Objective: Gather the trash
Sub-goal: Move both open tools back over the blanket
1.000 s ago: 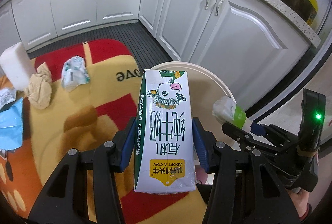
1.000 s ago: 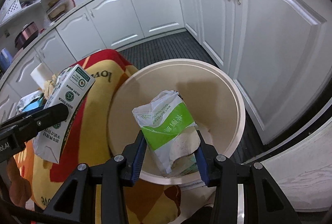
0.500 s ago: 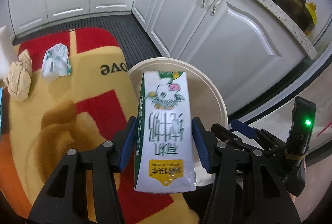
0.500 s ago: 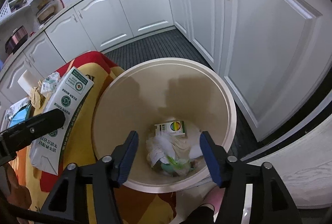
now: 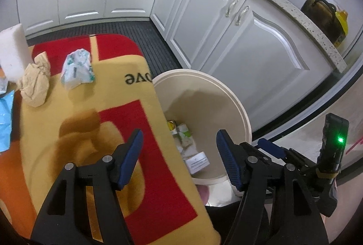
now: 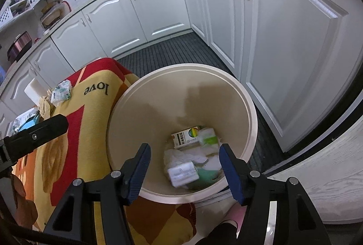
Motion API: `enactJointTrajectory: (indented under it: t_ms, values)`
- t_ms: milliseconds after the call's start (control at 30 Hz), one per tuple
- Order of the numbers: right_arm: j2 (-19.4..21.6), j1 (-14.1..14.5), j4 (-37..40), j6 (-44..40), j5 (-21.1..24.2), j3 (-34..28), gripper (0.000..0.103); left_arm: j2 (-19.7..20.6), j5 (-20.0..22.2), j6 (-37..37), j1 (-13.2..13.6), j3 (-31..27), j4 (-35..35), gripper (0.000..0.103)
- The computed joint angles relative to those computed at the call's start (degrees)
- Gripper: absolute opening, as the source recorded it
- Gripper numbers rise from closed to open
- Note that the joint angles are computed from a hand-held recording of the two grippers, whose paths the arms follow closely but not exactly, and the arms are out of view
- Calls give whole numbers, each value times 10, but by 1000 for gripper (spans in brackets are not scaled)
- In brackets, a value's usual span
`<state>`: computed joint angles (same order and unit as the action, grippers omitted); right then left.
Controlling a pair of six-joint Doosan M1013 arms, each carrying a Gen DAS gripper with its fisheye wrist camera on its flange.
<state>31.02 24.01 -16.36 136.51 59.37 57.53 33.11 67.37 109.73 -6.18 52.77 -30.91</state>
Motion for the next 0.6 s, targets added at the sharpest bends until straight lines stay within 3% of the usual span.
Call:
enactJointTrajectory:
  t_ms: [367,600]
  values:
    - [8,11,13,-27,2,-20,60,-26,-49,-7,7,34,57,66]
    - [21,24,25,-60,-3,-46,61,-44,-71,-10,28,59,80,66]
